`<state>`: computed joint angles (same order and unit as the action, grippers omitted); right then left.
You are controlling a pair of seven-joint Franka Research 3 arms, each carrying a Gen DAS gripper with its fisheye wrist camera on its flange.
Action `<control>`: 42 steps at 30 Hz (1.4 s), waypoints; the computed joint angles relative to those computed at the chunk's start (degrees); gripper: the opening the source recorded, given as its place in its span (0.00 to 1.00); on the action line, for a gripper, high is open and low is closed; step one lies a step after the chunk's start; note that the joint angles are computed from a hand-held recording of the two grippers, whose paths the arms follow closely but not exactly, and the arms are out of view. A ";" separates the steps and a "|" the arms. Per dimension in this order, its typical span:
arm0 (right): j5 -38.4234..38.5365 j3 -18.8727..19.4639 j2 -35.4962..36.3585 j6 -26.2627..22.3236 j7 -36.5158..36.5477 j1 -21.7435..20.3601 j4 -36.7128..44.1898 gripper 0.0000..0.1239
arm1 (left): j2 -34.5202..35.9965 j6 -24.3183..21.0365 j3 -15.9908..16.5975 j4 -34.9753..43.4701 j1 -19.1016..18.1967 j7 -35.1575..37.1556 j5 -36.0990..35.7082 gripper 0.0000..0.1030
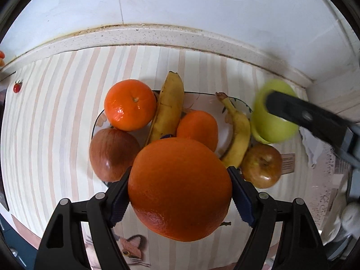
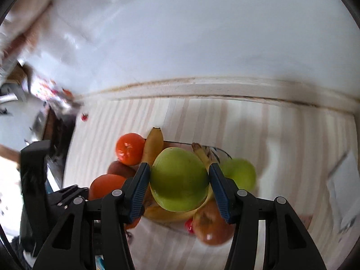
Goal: Organize fruits
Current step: 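Lower the large orange and green apple onto the plate and open both tools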
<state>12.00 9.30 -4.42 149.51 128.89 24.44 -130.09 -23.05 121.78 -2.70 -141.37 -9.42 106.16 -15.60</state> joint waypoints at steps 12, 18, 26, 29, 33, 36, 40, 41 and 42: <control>0.21 -1.04 9.65 -6.92 -5.83 0.91 7.34 0.46 | 3.21 4.46 -1.74 -1.34 -0.61 -2.22 3.83 0.76; 2.46 -1.37 10.34 -6.93 -6.22 0.78 6.96 0.47 | 3.63 3.49 -1.94 -0.76 -0.70 -2.29 4.27 0.77; 4.27 -1.43 10.22 -5.94 -5.78 0.76 6.60 0.60 | 3.55 2.39 -1.77 -0.13 -0.18 -3.23 3.63 0.77; 4.11 -1.44 10.00 -5.60 -5.18 0.84 6.34 0.60 | 2.86 2.22 -1.45 -0.21 -0.09 -2.95 3.44 0.77; 5.02 -1.41 9.44 -4.23 -4.48 0.75 5.61 0.63 | 1.83 1.73 -0.73 -0.26 0.19 -2.08 2.88 0.77; 4.63 -1.48 8.46 -3.42 -3.03 0.77 4.78 0.67 | 0.87 2.08 -0.62 -0.48 0.25 -1.92 2.72 0.77; 2.84 -1.38 6.09 -2.27 0.14 0.85 3.09 0.70 | -1.07 2.03 0.04 -0.66 0.38 -1.37 2.50 0.77; 2.85 -1.29 5.54 -1.80 0.44 0.81 2.62 0.70 | -1.70 2.12 0.18 -0.78 0.43 -1.25 2.54 0.77; 2.80 -1.17 4.82 -1.45 0.84 0.80 2.07 0.71 | -2.31 2.36 0.26 -0.93 0.52 -1.27 2.73 0.77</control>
